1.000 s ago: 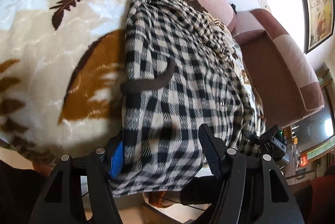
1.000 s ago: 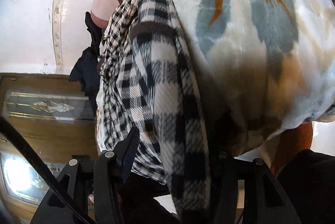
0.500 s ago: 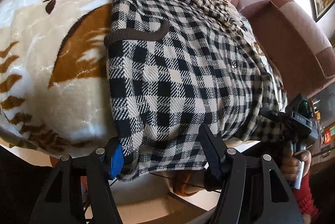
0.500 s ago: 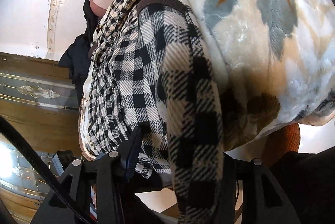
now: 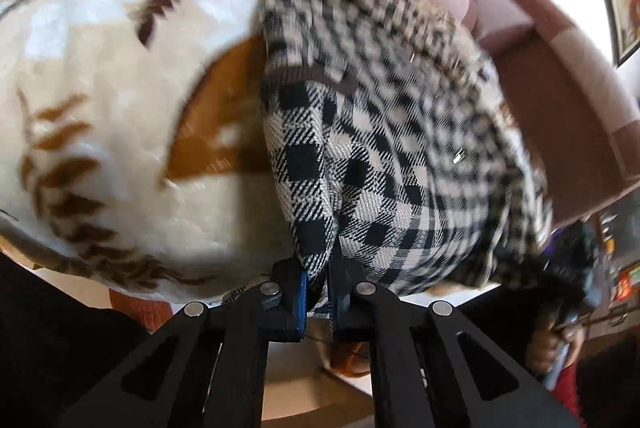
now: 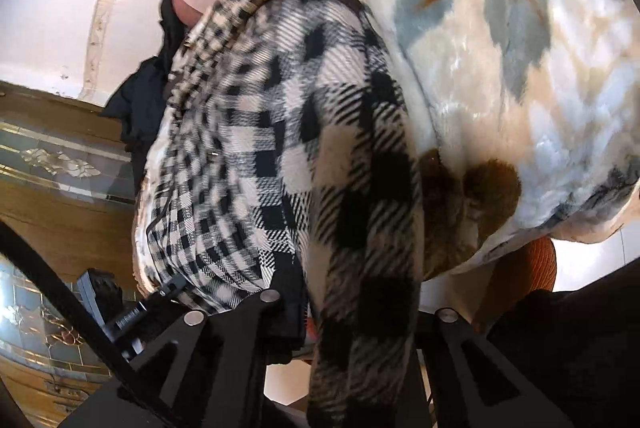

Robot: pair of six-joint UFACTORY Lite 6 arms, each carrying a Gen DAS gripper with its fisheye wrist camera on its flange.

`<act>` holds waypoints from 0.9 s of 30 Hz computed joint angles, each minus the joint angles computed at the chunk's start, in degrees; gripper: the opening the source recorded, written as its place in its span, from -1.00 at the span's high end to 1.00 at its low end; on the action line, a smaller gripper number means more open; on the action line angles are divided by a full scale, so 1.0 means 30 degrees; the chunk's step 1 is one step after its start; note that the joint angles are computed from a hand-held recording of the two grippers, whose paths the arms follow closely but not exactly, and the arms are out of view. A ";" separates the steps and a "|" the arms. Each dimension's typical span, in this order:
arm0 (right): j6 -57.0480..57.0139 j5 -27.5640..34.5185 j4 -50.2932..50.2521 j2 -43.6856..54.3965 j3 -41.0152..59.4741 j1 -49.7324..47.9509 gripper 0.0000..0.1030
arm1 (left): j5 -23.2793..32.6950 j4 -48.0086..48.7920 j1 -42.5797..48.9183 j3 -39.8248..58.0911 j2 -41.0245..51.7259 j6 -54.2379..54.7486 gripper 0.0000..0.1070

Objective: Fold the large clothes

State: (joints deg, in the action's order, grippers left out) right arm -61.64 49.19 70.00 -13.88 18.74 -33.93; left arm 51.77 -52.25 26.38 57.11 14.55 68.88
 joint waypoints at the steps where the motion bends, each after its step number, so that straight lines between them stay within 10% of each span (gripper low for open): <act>1: 0.0030 0.0961 -0.0414 -0.0926 -0.0375 -0.0846 0.82 | 0.0940 0.0156 0.0693 0.0252 -0.0281 0.0261 0.87; 9: 0.0429 0.6792 -0.4153 -0.5457 -0.1363 -0.6839 0.87 | 0.3128 0.1146 0.2997 0.0260 -0.1789 0.0399 0.91; 18: 0.3564 0.3378 -0.2480 -0.4047 0.2912 0.0335 0.87 | 0.4214 0.0512 0.1614 0.3125 -0.0546 -0.1795 0.92; 27: 0.6938 -0.2914 -0.2713 0.7855 1.6996 0.5557 0.87 | 0.1200 0.1147 -0.3316 1.8274 0.8882 -0.9625 0.91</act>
